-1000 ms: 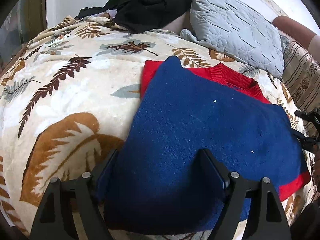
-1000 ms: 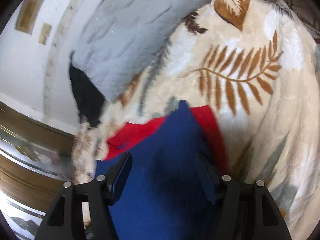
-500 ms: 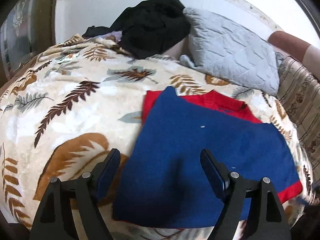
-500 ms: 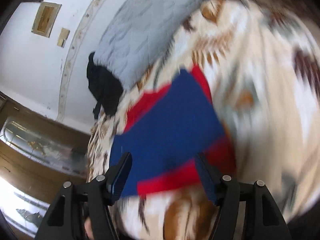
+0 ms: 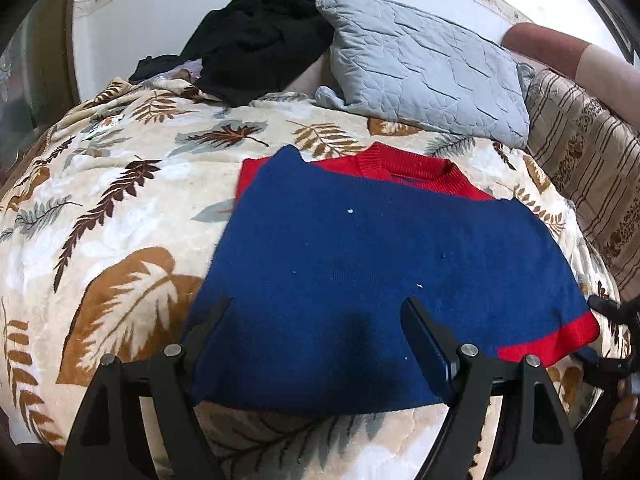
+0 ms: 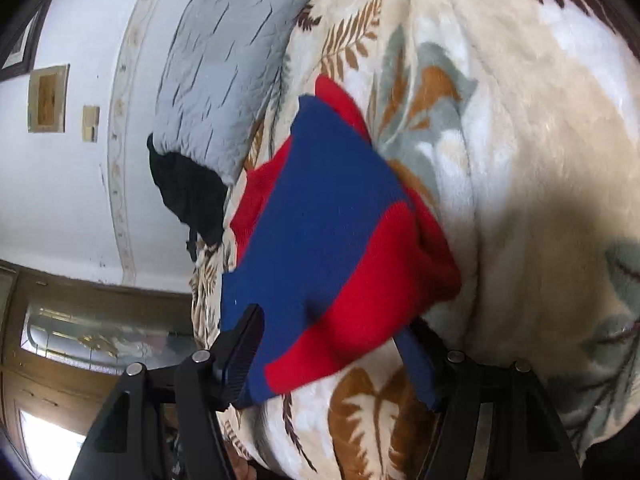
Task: Fold small clothes
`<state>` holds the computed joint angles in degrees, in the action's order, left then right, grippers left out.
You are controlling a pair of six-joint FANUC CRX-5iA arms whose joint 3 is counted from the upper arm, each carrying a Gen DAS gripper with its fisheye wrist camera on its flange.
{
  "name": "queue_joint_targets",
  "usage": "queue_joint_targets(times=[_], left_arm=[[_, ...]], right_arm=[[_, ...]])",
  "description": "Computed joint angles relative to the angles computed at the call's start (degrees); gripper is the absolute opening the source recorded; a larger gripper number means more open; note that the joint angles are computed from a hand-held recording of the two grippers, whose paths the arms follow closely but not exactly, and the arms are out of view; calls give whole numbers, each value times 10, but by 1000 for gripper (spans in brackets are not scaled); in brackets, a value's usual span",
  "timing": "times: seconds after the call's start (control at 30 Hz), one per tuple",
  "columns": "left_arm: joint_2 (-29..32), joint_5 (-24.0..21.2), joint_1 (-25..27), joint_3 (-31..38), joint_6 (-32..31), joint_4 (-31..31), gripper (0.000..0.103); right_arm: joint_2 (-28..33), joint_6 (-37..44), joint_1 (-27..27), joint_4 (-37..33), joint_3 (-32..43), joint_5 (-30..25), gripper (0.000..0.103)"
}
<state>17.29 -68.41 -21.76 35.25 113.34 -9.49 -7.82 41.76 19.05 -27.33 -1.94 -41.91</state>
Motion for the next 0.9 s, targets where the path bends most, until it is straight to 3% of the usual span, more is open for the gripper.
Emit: queue_joint_targets(times=[0.13,0.17,0.2,0.27,0.37,0.43,0.53,0.63,0.67,0.7,0.8,0.9], left_arm=[[18,-9,-6,24,-7,0,82],[23,-11,-6,29,-10,1,82],[34,-20,-8,42,-15,3,82],[58,-48,-9,70,-29,11,82],[86,-82,-12,105,-34,11,82],[77,-61,-13,97,-28,9,82],[68,-32,-14,90,-20,10,82],[107,-73,-13,134,-41,24,82],[133,-110,-16,166,-54,19,82],[139,-116,-26,177,-65,-8,83],[117,-80,-24,149,-65,10,82],[88,-24,-19,112,-41,15,83]], right_arm=[[4,-27,13,59,-6,33,66],[6,-28,16,69,-4,30,62],[12,-31,22,93,3,15,49],[20,-34,26,107,11,-1,42],[18,-28,24,103,8,2,43],[16,-14,19,83,9,17,59],[23,-14,31,109,17,27,61],[42,-23,30,118,30,16,62],[47,-17,25,108,32,17,62],[50,-22,26,113,32,16,60],[55,-34,36,153,38,-2,36],[57,-24,34,149,47,-9,36]])
